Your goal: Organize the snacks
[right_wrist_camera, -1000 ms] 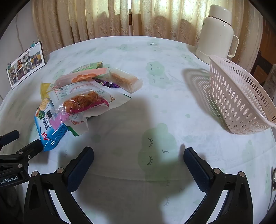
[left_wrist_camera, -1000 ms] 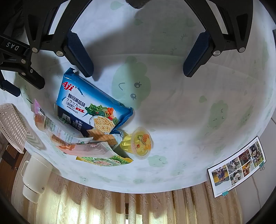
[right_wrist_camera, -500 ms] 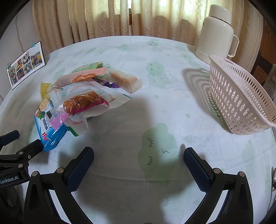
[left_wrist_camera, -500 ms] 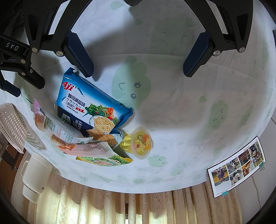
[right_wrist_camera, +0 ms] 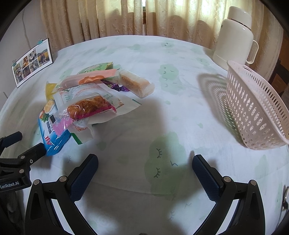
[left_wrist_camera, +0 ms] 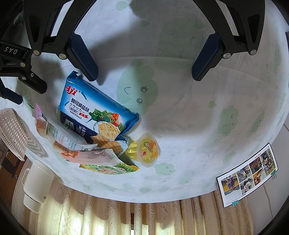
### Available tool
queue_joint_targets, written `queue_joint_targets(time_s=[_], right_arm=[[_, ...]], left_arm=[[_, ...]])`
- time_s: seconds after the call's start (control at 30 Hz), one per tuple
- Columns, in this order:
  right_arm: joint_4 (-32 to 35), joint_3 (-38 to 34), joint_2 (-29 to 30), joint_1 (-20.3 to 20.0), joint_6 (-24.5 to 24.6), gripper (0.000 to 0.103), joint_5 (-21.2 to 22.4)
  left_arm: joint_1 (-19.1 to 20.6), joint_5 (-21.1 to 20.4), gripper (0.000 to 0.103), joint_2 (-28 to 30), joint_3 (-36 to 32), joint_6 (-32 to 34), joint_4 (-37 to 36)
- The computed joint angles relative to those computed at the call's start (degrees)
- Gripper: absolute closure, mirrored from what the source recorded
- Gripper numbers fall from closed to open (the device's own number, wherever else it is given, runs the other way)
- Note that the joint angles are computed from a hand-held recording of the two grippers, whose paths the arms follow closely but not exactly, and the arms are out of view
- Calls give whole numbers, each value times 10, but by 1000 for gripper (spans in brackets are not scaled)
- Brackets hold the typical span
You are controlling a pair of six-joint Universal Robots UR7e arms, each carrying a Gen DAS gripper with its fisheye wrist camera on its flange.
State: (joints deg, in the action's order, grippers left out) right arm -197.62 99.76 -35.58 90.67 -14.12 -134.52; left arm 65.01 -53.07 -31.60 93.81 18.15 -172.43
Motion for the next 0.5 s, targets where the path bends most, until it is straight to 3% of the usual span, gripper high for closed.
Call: queue_joint_targets(time_s=[0.5], right_arm=[[14, 1, -6, -3, -5, 0, 10]], left_arm=[[0, 0, 0, 0, 0, 0, 0]])
